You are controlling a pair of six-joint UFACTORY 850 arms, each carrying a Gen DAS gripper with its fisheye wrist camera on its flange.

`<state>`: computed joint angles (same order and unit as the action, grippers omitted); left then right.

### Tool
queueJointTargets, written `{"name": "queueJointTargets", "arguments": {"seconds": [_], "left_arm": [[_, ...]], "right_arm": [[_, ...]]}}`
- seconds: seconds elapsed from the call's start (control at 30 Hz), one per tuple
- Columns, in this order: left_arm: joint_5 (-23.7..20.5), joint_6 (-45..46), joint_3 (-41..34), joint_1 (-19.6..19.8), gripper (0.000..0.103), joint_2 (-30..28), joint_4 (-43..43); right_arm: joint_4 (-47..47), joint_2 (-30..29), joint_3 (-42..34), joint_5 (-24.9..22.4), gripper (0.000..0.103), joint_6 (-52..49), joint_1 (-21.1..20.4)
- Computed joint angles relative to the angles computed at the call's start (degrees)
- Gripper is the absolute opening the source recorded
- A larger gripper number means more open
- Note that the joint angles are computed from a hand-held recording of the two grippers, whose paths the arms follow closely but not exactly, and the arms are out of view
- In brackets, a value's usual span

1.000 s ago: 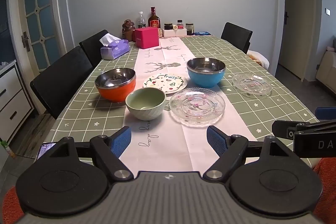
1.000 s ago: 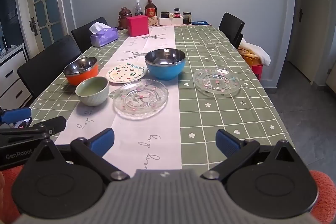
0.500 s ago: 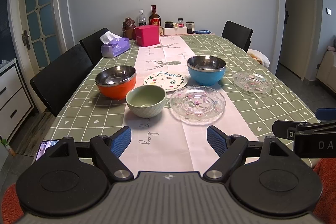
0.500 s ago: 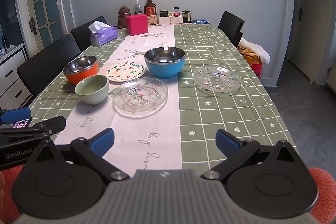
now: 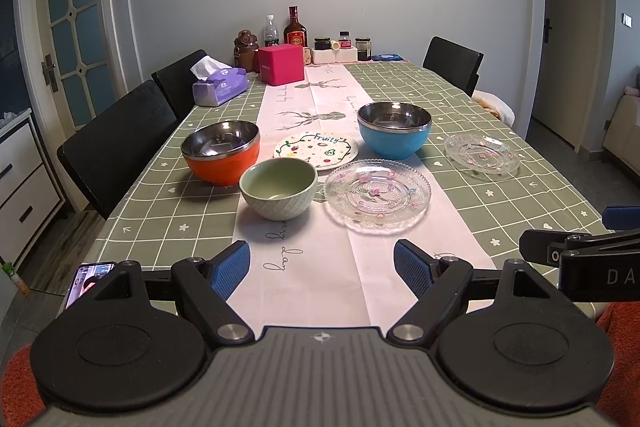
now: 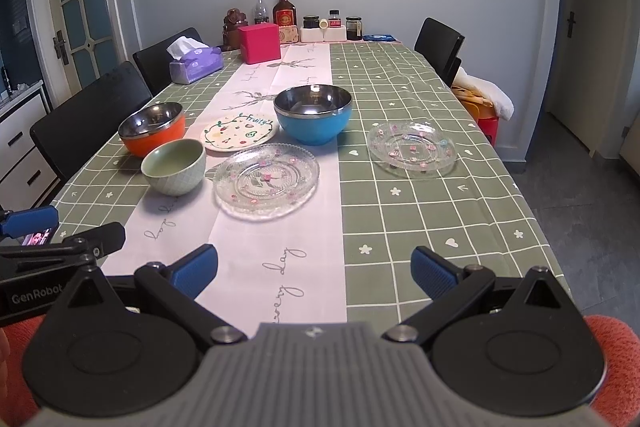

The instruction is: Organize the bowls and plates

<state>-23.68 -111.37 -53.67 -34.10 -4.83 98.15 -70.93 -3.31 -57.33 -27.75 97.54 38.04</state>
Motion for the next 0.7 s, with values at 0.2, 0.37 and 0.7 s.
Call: {"name": "queueJointTargets", "arguments": {"seconds": [0.2,0.37,0.7], "left_arm": [[-0.02,0.22,-0.10,-0.02,0.096,-0.04,-0.25],[-0.18,0.32,-0.21,-0.13,0.096,-0.18,-0.37],[-0.20,0.33,-0.41,-0.17,0.096,-0.36,-0.45]], "right_arm": [[0.07,-0.11,-0.12,-0.08,0.100,-0.07,0.06],[0.60,-0.16,-0.33,0.05,0.100,-0.63,-0.07],[0.75,-0.25,-0.45,-0.09,0.100,-0.75,0.20]]}}
